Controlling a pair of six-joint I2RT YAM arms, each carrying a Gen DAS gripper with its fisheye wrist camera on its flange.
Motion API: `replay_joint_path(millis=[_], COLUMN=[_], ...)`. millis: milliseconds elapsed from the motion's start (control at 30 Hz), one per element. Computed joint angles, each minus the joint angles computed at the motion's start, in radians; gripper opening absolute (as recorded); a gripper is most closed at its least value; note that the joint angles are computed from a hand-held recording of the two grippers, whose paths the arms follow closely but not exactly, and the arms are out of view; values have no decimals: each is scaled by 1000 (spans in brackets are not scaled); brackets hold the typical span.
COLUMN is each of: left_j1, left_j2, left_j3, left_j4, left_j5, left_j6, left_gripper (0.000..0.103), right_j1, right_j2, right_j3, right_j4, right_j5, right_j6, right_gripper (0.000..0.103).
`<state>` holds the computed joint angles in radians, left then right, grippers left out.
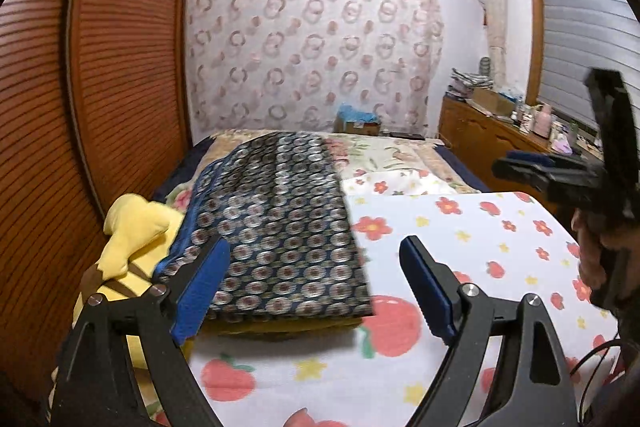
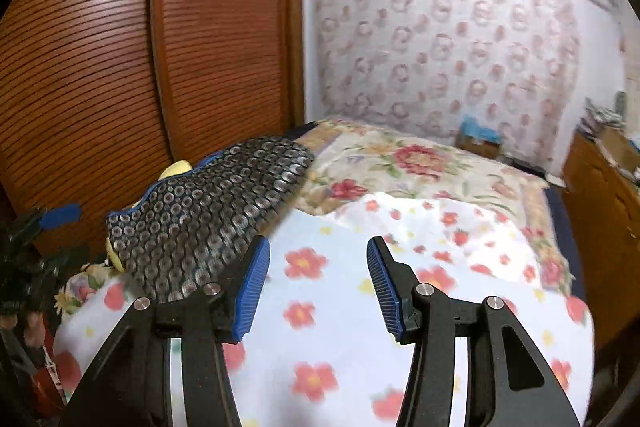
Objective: Fold small clothes
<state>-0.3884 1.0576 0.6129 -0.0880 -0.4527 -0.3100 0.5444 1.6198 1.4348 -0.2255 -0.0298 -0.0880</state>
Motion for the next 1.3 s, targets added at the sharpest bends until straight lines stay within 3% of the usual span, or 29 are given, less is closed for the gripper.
replay_joint_path(millis=[200, 567, 600, 900, 1067, 1300], left_j1=[-154, -295, -303, -352, -376, -381], left_j2=[63, 137, 141, 155, 141, 139], left_j3=[82, 206, 218, 286, 305, 308], left_j4=[-25, -74, -83, -136, -152, -158], left_j5=[-103, -177, -182, -231, -258, -263], left_j6=[-32, -64, -64, -76, -67, -69], left_gripper=[87, 87, 87, 87, 87, 87], right_j1=[25, 217, 234, 418, 458, 464], right_j2=[-293, -565, -558, -545, -524, -507], right_j3=[-316, -530, -510, -575, -579, -607], right_j4=[73, 84, 6, 70, 100, 152], right_j5=[109, 410, 407, 619, 677, 682], right_j6=[96, 230, 280, 370, 376, 379], right_gripper=[76, 77, 77, 76, 76, 77])
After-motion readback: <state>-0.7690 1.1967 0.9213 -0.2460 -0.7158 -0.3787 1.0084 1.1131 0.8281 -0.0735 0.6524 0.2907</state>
